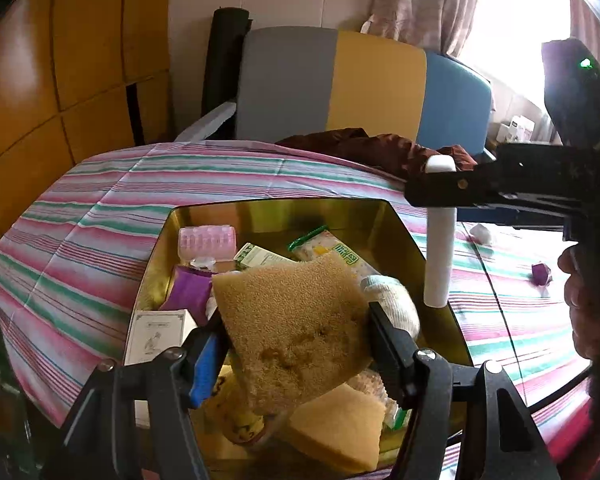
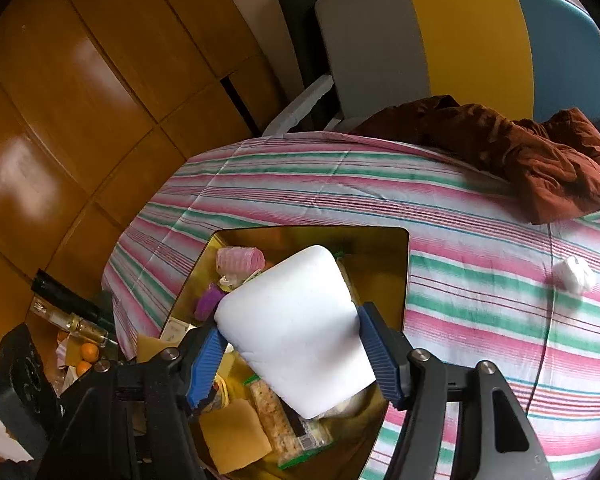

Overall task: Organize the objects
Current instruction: 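Carry the yellow sponge and white eraser block over the gold tray with both tools, then open both tools to drop the sponge and eraser block into the tray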

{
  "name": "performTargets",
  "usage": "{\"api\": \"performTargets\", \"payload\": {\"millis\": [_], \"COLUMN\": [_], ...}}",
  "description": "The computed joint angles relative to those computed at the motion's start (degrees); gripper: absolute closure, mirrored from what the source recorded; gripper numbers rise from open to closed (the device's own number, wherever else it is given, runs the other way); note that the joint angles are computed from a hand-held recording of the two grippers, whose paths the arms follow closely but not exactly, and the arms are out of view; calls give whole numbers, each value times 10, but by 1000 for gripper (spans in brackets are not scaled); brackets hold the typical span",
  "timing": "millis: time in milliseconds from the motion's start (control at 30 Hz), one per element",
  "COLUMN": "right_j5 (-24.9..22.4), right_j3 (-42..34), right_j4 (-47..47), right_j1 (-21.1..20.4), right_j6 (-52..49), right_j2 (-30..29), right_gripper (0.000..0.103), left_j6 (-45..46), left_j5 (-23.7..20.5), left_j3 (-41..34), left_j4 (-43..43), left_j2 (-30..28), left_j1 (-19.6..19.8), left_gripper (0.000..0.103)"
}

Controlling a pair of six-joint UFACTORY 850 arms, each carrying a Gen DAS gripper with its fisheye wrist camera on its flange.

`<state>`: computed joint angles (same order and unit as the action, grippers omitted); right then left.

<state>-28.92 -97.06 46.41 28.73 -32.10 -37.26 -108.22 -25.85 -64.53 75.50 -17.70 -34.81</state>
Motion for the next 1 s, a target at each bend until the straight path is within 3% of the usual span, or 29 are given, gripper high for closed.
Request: {"api": "performTargets", "payload": {"millis": [300, 533, 633, 1000], "right_j5": [-12, -22, -19, -13], "right_j3": [-56, -96, -93, -57], "right_j4": [-46, -86, -64, 53], "right_j1": [5, 10, 7, 0], "right_j6": [44, 85, 75, -23], "right_j2": [-38, -69, -70, -44], "right_gripper": [36, 25, 21, 17], "left_j6": [34, 42, 40, -2], "left_j5": [6, 9, 9, 16], "left_j3": [-21, -30, -30, -12], "left_j4": [-25, -35, -37, -13], "left_j2": [-21, -31, -32, -14], "left_j1": [6, 13, 14, 15], "left_gripper": [36, 30, 26, 18]}}
